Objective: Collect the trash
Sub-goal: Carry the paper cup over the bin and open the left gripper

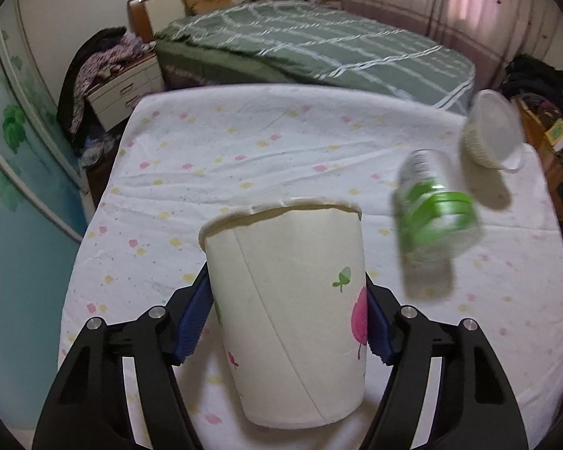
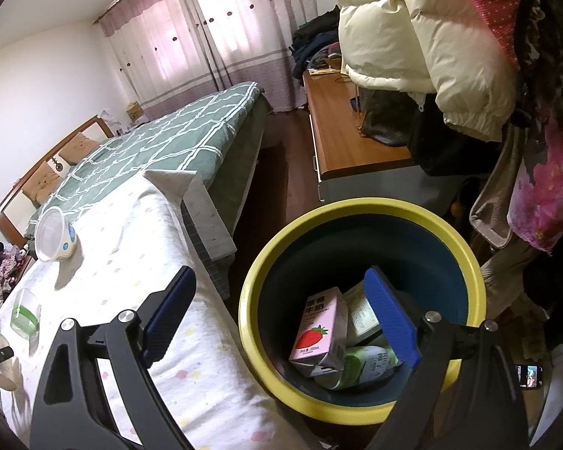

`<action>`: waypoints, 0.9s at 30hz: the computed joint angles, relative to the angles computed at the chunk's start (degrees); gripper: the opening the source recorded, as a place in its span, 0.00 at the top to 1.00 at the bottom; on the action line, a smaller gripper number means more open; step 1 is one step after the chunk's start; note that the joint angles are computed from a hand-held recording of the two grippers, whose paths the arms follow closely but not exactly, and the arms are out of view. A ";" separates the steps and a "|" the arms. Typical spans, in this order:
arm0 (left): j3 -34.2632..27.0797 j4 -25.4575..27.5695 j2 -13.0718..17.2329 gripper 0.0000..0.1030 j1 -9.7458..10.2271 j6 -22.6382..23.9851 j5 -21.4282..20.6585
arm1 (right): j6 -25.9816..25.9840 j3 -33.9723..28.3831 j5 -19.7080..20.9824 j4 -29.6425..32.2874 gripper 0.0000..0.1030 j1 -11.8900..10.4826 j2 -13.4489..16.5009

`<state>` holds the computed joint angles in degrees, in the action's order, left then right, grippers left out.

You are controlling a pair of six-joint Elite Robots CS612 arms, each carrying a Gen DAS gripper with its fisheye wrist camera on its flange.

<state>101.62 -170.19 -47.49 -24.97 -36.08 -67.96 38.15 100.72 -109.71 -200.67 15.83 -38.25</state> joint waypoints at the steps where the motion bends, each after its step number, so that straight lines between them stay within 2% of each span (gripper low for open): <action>1: 0.55 -1.14 -0.36 0.33 -0.28 0.53 -0.14 | 0.02 0.07 0.04 -0.19 0.16 -0.06 0.00; 7: 3.16 -7.71 -2.74 0.33 -3.87 4.93 -0.23 | -0.48 0.61 0.24 -1.66 0.16 0.01 -0.12; 9: 3.32 -8.75 -3.16 0.33 -4.93 6.47 -0.84 | -0.87 1.32 0.94 -3.25 0.16 -0.09 -0.43; 13: 2.22 -10.27 -3.06 0.33 -7.03 9.14 -3.26 | -2.15 3.75 -0.13 -7.01 0.16 -0.42 -1.77; 19: -1.85 -10.44 -1.00 0.33 -10.29 13.13 -7.82 | -3.32 8.08 -2.56 -9.77 0.16 -1.39 -3.91; 27: -9.07 -7.18 2.96 0.33 -14.52 17.53 -12.48 | -3.56 12.83 -2.67 -10.13 0.16 -2.50 -4.73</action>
<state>92.55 -177.37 -44.53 -39.49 -18.54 -80.45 34.59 113.55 -112.39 -210.80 13.33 -42.98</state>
